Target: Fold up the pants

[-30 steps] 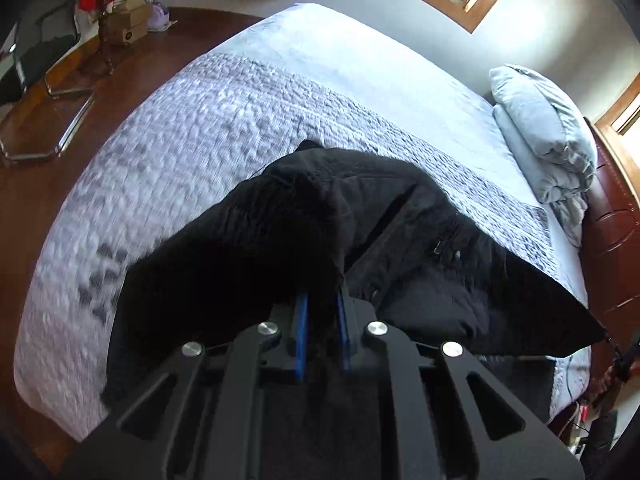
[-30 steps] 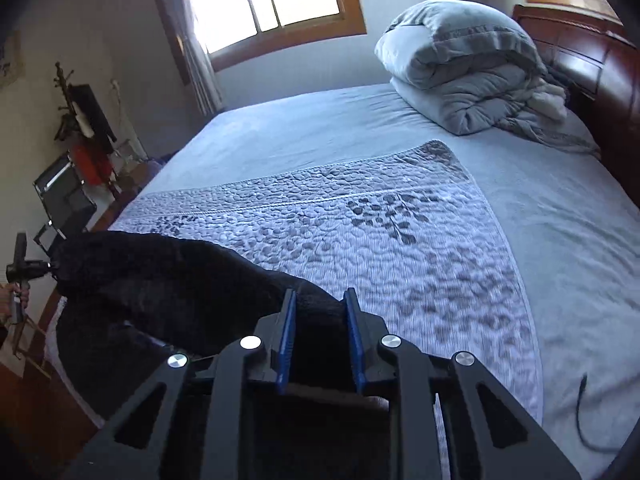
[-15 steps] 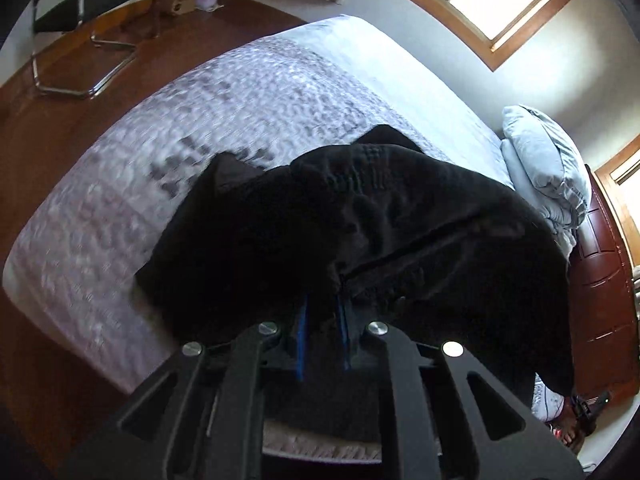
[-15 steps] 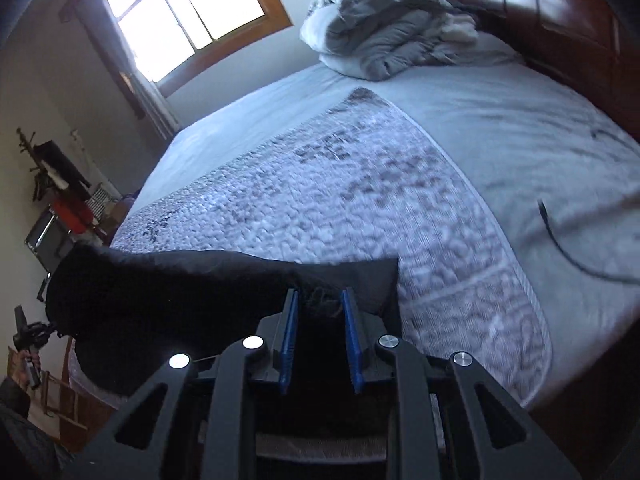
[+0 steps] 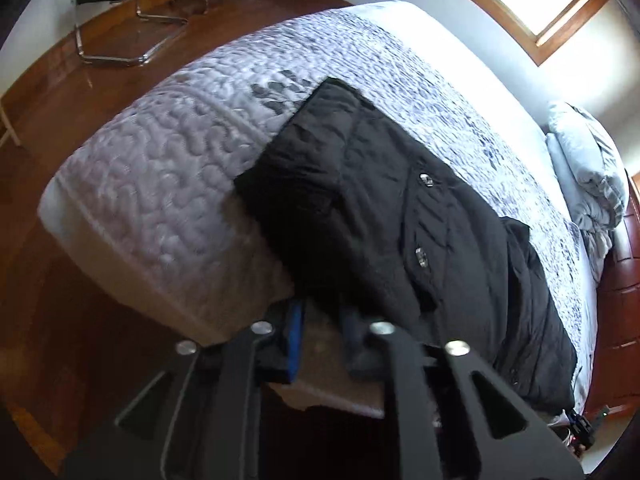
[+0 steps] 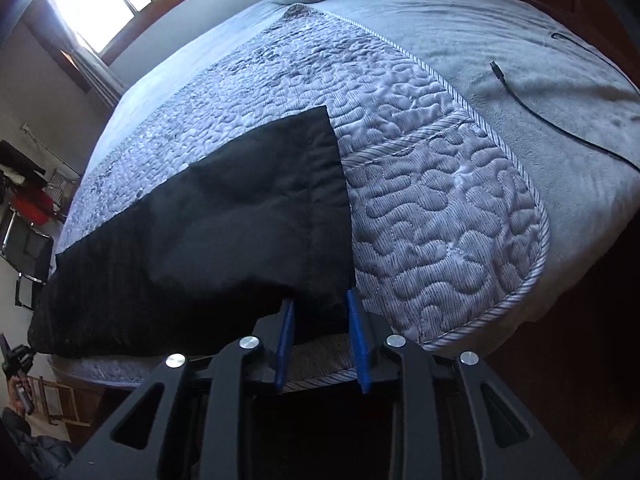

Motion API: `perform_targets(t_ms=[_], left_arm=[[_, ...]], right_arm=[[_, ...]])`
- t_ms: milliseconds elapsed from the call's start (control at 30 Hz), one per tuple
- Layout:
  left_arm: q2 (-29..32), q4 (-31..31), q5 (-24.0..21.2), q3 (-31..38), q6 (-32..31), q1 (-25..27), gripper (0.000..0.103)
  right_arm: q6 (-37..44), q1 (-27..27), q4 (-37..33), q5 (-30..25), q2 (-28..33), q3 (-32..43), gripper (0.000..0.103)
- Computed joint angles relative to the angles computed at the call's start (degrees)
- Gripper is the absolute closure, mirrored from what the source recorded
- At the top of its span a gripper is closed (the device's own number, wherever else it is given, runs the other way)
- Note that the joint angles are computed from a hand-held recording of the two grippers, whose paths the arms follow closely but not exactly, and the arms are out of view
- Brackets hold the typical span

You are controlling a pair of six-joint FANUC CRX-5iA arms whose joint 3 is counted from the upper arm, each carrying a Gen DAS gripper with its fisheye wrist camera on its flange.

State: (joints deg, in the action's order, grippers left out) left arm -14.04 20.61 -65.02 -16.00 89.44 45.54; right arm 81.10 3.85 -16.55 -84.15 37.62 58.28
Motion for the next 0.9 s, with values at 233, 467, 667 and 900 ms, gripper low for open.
perform_targets(t_ms=[233,467,667,900], left_arm=[[-9.5,8.3,2.5,-6.2,-2.7,2.5,0.05],[-8.6,9.2,6.1,-7.4,2.4,-1.1,0.025],[-3.4,7.8,10.8,-6.5,8.1,-2.8,0.053],[-2.3,2.3,11.9,-3.3,13.5,-3.5,0.098]], right_arm=[[-0.1,1.1,1.8,1.6,-0.5,0.9,0.07],[-1.2,1.1,1.8,2.6,-1.1,0.1,0.069],[-1.0,1.2,2.3,5.0,-4.0,-3.5,0.065],[-0.6,1.5,1.8,6.3,-5.4,-4.5,0.065]])
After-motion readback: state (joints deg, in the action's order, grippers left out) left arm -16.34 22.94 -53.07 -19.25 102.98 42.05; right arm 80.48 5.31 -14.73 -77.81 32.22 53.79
